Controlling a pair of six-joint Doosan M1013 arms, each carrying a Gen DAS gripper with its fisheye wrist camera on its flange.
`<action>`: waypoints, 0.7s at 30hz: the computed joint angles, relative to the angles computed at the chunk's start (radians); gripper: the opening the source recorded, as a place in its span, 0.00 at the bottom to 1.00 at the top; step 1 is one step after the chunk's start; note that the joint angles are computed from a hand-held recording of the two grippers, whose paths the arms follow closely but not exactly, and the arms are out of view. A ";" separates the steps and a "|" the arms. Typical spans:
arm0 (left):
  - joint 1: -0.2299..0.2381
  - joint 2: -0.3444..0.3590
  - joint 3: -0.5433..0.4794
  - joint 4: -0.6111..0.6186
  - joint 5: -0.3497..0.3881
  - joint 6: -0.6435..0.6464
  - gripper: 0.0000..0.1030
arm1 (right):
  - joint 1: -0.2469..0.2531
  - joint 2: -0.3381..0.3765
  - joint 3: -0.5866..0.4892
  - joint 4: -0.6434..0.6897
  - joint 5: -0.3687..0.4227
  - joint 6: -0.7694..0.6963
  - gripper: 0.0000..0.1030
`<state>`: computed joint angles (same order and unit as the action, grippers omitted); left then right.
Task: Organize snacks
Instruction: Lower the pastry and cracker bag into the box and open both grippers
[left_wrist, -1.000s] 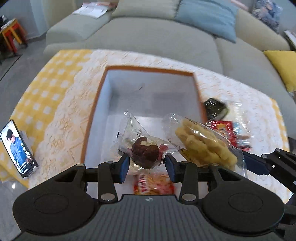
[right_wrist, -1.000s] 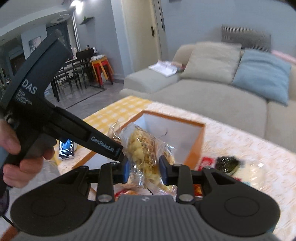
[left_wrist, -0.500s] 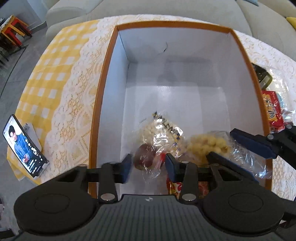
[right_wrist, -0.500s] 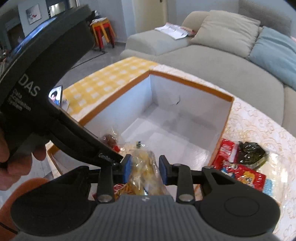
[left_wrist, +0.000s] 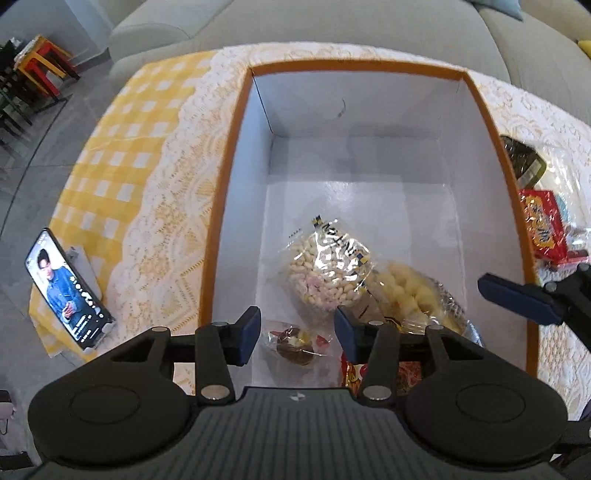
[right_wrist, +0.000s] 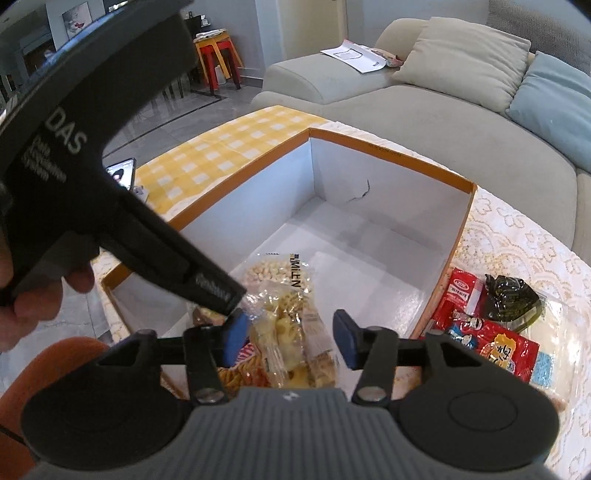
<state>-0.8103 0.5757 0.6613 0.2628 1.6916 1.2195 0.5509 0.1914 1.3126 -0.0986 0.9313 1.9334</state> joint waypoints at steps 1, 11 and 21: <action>-0.002 -0.003 0.000 0.003 -0.005 -0.004 0.53 | 0.002 -0.003 0.002 -0.005 0.001 0.008 0.50; -0.042 -0.050 0.024 0.048 -0.085 -0.016 0.53 | 0.015 -0.050 0.023 -0.059 -0.030 0.074 0.54; -0.090 -0.142 0.139 -0.014 -0.320 0.012 0.53 | 0.053 -0.148 0.109 -0.267 -0.066 0.270 0.54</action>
